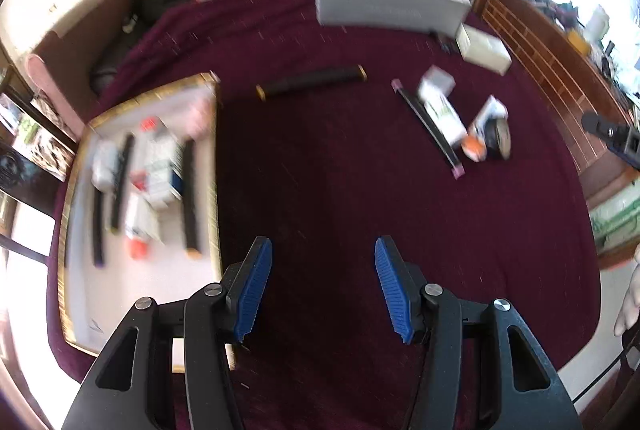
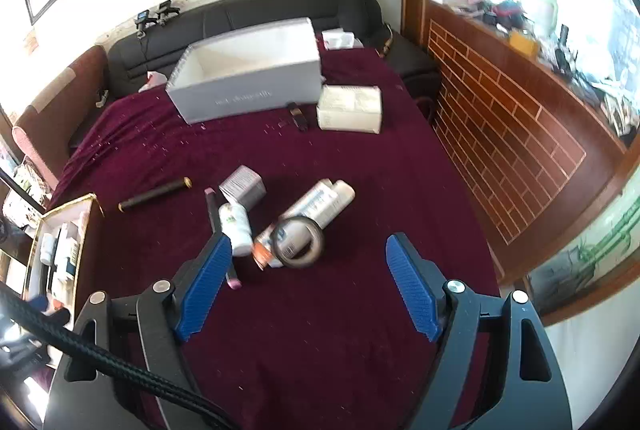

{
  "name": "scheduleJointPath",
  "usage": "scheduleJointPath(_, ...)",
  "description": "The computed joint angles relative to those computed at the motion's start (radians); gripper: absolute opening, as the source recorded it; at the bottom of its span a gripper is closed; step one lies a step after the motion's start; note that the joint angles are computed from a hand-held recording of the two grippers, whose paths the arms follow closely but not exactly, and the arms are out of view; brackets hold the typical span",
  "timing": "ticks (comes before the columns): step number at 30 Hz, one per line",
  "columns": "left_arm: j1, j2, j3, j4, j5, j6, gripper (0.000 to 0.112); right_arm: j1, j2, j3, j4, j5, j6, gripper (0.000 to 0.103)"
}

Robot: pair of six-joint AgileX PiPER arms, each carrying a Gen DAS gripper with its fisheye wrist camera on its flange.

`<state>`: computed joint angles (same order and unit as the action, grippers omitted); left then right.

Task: Organize objects
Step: 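Move both grippers back toward the remaining markers and tape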

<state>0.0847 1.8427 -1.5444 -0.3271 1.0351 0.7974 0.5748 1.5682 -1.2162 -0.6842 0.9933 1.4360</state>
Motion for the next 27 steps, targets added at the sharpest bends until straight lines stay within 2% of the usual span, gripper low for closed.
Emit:
scheduleJointPath(5,-0.036,-0.079,0.145,0.002,-0.031,0.033,0.048,0.006,-0.034,0.06,0.023,-0.021,0.018,0.08)
scheduleJointPath(9,-0.052,-0.129,0.199,-0.022,-0.03,0.071,0.048,0.014,-0.044,0.061,0.03,-0.024,0.008,0.08)
scheduleJointPath(27,-0.07,-0.181,0.239,-0.016,-0.033,0.051,0.048,0.075,-0.047,0.019,0.024,-0.018,-0.019,0.08)
